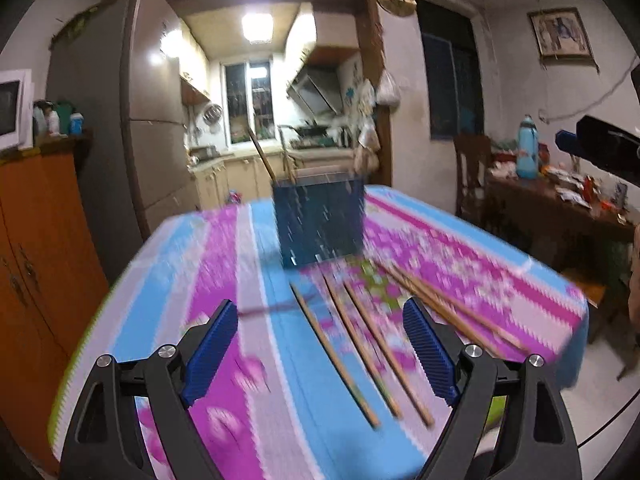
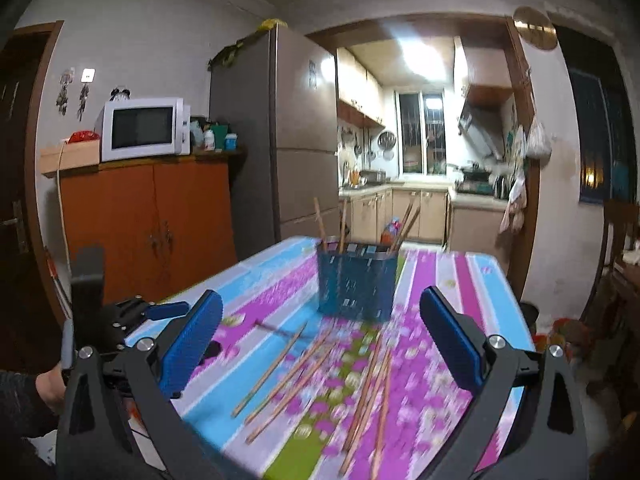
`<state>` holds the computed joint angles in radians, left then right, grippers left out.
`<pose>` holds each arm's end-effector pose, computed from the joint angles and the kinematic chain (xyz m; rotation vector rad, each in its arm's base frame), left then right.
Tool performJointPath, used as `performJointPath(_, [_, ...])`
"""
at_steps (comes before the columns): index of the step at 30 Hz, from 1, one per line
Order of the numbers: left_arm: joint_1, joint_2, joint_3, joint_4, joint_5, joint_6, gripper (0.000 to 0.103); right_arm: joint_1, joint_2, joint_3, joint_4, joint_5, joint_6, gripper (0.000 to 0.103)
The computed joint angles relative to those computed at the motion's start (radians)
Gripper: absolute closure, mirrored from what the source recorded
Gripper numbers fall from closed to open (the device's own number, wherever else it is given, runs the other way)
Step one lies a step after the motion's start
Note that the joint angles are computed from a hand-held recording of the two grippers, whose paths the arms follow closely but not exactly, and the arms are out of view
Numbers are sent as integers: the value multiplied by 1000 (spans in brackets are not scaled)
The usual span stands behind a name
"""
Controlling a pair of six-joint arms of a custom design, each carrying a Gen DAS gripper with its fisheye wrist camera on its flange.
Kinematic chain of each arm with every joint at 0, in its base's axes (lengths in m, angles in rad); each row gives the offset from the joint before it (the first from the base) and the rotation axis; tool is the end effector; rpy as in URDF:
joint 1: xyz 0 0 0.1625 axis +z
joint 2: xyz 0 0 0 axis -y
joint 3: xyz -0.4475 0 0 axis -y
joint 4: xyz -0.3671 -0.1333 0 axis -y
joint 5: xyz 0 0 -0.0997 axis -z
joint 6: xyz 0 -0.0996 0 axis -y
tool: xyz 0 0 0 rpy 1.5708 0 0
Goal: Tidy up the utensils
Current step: 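Lift both open tools away and move back toward the loose chopsticks, then grasp a wooden chopstick with the left tool while the right tool grasps another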
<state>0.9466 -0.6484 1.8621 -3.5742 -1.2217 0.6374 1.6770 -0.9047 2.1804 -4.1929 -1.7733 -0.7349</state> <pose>-0.2275 -0.6023 0.0937 1.3755 2.2065 -1.0776 0.1657 -0.4858 0.2386 0.7018 -1.9859 1.5263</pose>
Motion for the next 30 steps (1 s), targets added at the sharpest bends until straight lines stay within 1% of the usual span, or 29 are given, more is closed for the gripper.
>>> performJointPath(2, [11, 11, 22, -6, 2, 7, 19, -10, 25, 20, -39, -6, -4, 15])
performJointPath(4, [27, 17, 34, 9, -14, -6, 22, -27, 45, 41, -71, -14, 10, 19])
performJointPath(6, [38, 30, 48, 13, -16, -2, 33, -52, 55, 61, -93, -9, 50, 22])
performJointPath(7, [45, 34, 55, 17, -21, -5, 37, -58, 60, 65, -102, -11, 60, 23])
performJointPath(9, [56, 41, 69, 24, -32, -3, 49, -73, 68, 73, -112, -21, 80, 24])
performJointPath(12, [60, 60, 76, 18, -22, 14, 57, -88, 76, 75, -114, -30, 89, 26])
performJointPath(16, [60, 80, 65, 4, -16, 23, 64, -101, 77, 75, -119, -25, 91, 27])
performJointPath(20, [61, 96, 57, -14, -9, 22, 76, -114, 81, 80, -141, -14, 97, 31])
performJointPath(22, [62, 103, 59, -37, -11, 25, 78, -125, 89, 87, -161, -12, 103, 34])
performJointPath(25, [54, 124, 66, -101, 3, 30, 80, -140, 111, 97, -207, -9, 92, 44])
performJointPath(27, [50, 138, 70, -140, 11, 29, 80, -154, 140, 107, -252, -4, 70, 55])
performJointPath(28, [47, 147, 72, -167, 18, 30, 80, -161, 154, 111, -265, 0, 63, 58])
performJointPath(30, [43, 166, 75, -224, 28, 33, 79, -177, 180, 116, -267, 2, 61, 67])
